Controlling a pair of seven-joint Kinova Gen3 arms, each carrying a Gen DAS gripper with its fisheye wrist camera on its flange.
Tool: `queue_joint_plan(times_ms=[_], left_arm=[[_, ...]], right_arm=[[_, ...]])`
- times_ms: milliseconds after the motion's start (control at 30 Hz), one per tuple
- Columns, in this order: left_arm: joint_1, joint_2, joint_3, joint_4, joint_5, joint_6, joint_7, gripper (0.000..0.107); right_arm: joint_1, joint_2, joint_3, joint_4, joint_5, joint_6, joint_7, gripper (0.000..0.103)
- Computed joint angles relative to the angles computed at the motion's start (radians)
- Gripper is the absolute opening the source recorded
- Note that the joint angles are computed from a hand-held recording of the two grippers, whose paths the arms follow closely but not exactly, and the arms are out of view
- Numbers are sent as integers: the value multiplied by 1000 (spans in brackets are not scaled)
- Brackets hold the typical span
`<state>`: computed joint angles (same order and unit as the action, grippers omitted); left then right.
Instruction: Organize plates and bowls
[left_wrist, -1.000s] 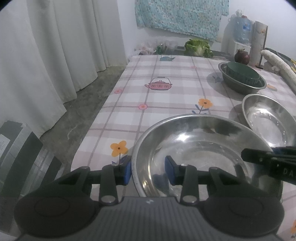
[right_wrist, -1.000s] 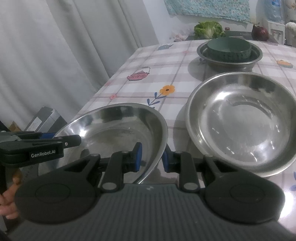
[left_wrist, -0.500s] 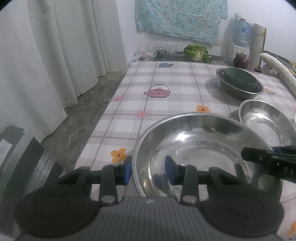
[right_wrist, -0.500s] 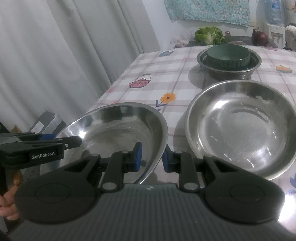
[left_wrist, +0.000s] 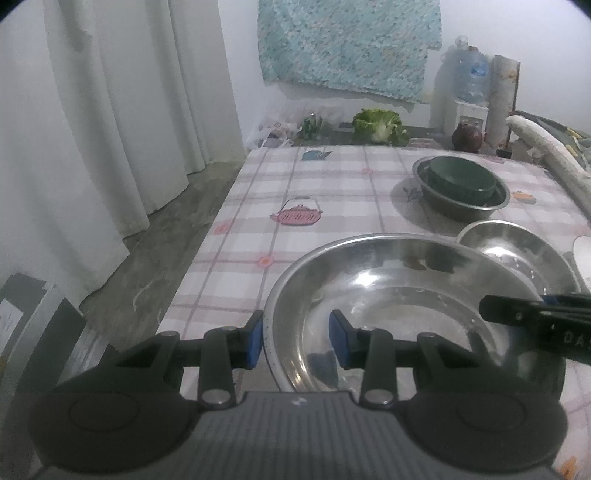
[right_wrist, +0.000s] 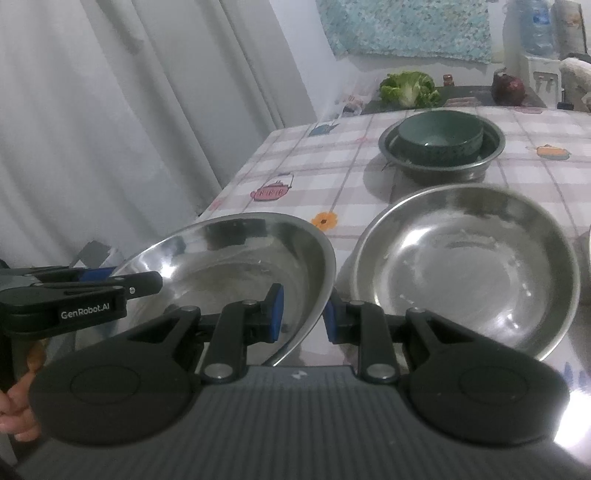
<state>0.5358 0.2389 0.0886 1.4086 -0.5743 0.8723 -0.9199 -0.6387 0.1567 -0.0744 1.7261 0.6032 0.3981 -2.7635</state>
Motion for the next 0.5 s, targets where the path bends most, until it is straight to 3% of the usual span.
queue_joint_plan(times_ms=[233, 500], left_arm=[[29, 30, 5, -54, -8, 12, -13, 38], [73, 79, -5, -136, 2, 15, -38, 38]], right_arm=[[8, -43, 8, 41, 79, -5, -97, 23], [77, -88, -29, 84, 110, 3, -141, 23]])
